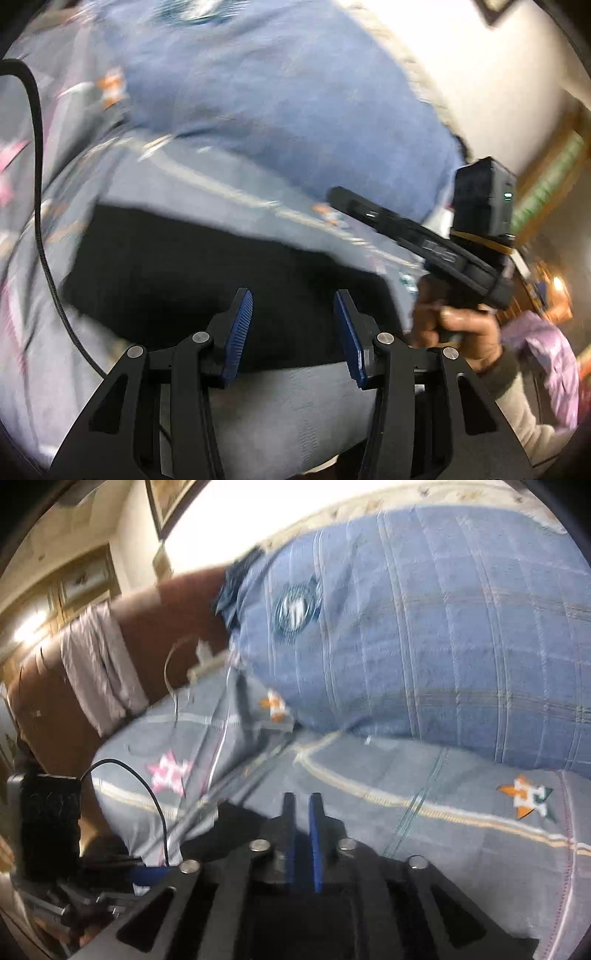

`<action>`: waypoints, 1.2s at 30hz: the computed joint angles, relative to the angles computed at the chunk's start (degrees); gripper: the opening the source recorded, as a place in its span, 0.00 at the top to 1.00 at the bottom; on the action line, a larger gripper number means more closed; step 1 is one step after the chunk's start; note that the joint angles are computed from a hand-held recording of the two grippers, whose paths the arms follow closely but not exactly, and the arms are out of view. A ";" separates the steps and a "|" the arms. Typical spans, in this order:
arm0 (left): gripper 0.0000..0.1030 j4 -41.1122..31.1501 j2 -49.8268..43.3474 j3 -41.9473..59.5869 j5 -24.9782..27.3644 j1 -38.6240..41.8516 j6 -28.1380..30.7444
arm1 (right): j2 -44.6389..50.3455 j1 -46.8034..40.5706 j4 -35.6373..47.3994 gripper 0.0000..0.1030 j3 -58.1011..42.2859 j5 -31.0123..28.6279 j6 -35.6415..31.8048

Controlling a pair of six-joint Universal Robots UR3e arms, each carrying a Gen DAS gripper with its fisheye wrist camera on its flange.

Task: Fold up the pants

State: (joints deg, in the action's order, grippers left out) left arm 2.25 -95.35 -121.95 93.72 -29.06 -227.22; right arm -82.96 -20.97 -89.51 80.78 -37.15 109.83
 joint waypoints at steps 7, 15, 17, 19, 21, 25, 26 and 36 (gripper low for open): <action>0.30 -2.14 8.79 -12.82 7.33 1.92 -12.71 | 10.83 13.55 -5.26 0.58 -7.14 -8.13 3.81; 0.23 2.00 1.94 -13.88 -0.78 6.92 -15.09 | 23.60 24.42 -7.07 0.55 -20.55 -18.79 4.75; 0.19 4.16 0.13 -12.93 1.12 6.50 -14.90 | 26.58 26.30 -6.21 0.55 -24.11 -21.22 5.04; 0.18 5.17 -1.41 -11.98 0.77 7.47 -14.79 | 29.41 27.73 -4.64 0.55 -27.23 -22.57 4.73; 0.13 7.50 -3.07 -11.53 1.25 8.00 -14.32 | 31.48 28.04 -3.10 0.55 -29.40 -21.75 4.87; 0.14 12.97 -4.46 -12.43 -0.34 9.35 -12.82 | 32.37 27.13 -3.06 0.66 -28.53 -17.40 5.97; 0.37 14.45 -4.40 -13.02 -1.61 10.09 -11.90 | 31.39 27.11 -4.01 0.76 -26.95 -16.80 5.74; 0.70 4.04 -1.89 6.41 8.29 -4.38 6.58 | 9.43 2.58 24.28 0.88 -16.59 7.58 -15.98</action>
